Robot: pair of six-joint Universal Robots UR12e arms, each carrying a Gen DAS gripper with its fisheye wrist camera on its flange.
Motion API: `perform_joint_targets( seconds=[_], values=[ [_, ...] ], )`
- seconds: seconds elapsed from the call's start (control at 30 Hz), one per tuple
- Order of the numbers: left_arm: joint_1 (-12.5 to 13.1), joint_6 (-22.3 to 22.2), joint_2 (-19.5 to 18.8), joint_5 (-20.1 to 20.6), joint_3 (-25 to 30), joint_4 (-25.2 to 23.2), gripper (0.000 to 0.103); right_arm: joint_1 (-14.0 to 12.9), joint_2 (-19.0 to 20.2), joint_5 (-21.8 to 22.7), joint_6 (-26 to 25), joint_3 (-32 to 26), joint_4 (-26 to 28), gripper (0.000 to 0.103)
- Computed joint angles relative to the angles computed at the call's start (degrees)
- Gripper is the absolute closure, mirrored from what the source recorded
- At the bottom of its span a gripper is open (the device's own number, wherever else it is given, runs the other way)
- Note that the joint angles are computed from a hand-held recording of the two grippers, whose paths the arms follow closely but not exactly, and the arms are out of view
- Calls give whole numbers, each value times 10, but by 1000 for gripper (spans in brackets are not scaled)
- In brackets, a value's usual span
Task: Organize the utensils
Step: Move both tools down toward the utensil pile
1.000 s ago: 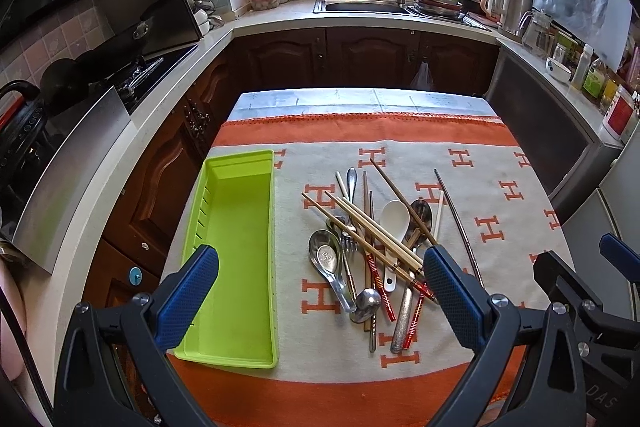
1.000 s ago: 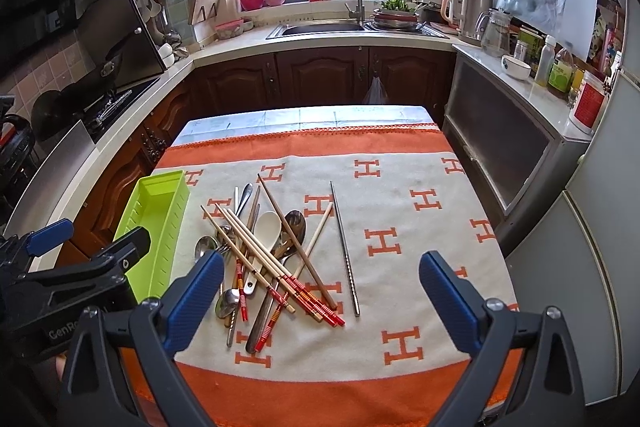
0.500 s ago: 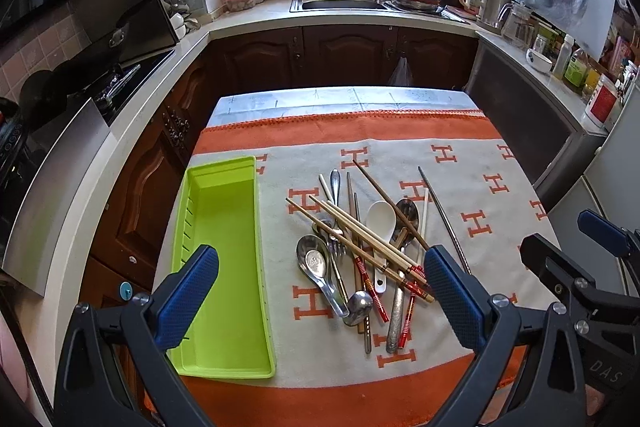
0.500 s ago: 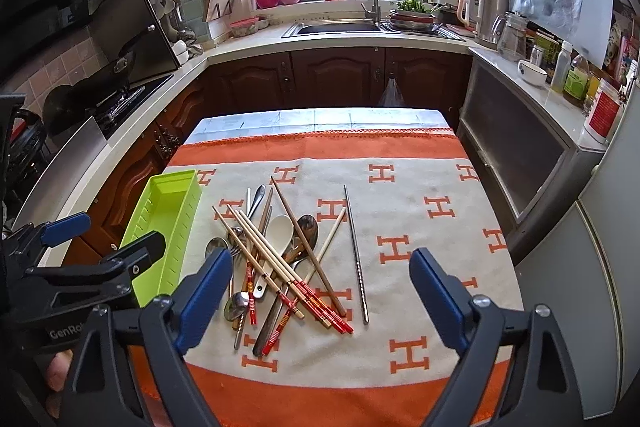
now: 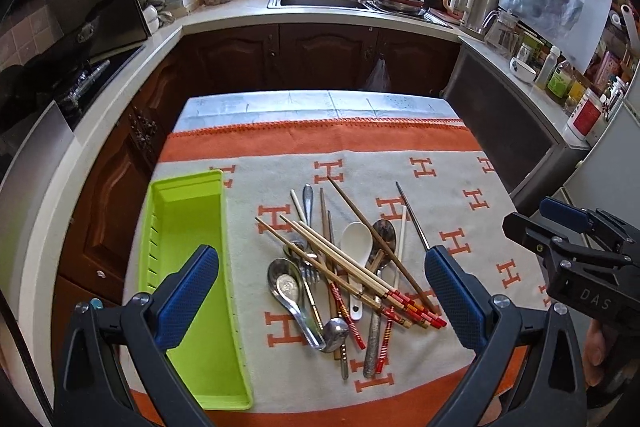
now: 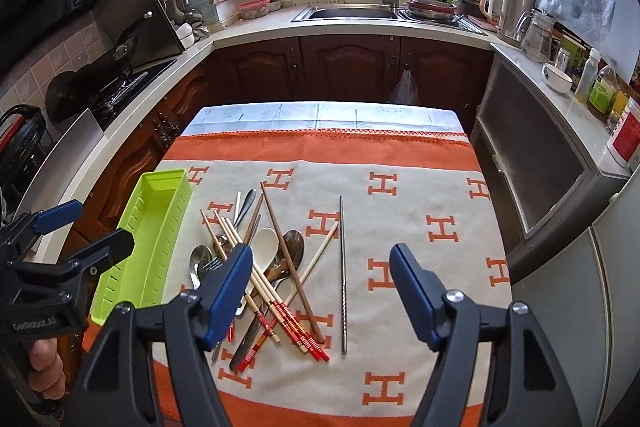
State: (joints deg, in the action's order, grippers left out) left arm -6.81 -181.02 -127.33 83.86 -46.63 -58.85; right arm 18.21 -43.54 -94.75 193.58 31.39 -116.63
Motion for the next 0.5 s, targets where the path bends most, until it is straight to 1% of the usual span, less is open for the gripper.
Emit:
perform_joint_targets(
  seconds=[0.07, 0.1, 0.17, 0.23, 0.3, 0.37, 0.4, 0.43, 0.5],
  values=[
    [0, -10, -15, -19, 19, -20, 2, -6, 9, 10, 3, -11, 17, 42],
    [-1, -15, -20, -23, 24, -26, 3, -8, 14, 13, 4, -16, 25, 43],
    [-2, -25, -33, -39, 37, -36, 5, -11, 25, 15, 4, -27, 43, 48],
    [-3, -40, -49, -59, 54, -54, 8, -12, 34, 19, 1, -30, 57, 51],
    [-4, -51, -63, -75, 70, -75, 14, -13, 44, 22, -5, -36, 75, 55],
    [-5, -57, -80, -90, 92, -104, 27, -14, 53, 25, -9, -37, 91, 59],
    [-6, -58, -87, -94, 103, -117, 31, -14, 57, 24, -10, -38, 100, 60],
    [-7, -61, -96, -100, 114, -132, 37, -14, 61, 25, -11, -38, 106, 64],
    [-9, -69, -106, -107, 127, -151, 40, -13, 70, 22, -15, -42, 119, 67]
  ],
)
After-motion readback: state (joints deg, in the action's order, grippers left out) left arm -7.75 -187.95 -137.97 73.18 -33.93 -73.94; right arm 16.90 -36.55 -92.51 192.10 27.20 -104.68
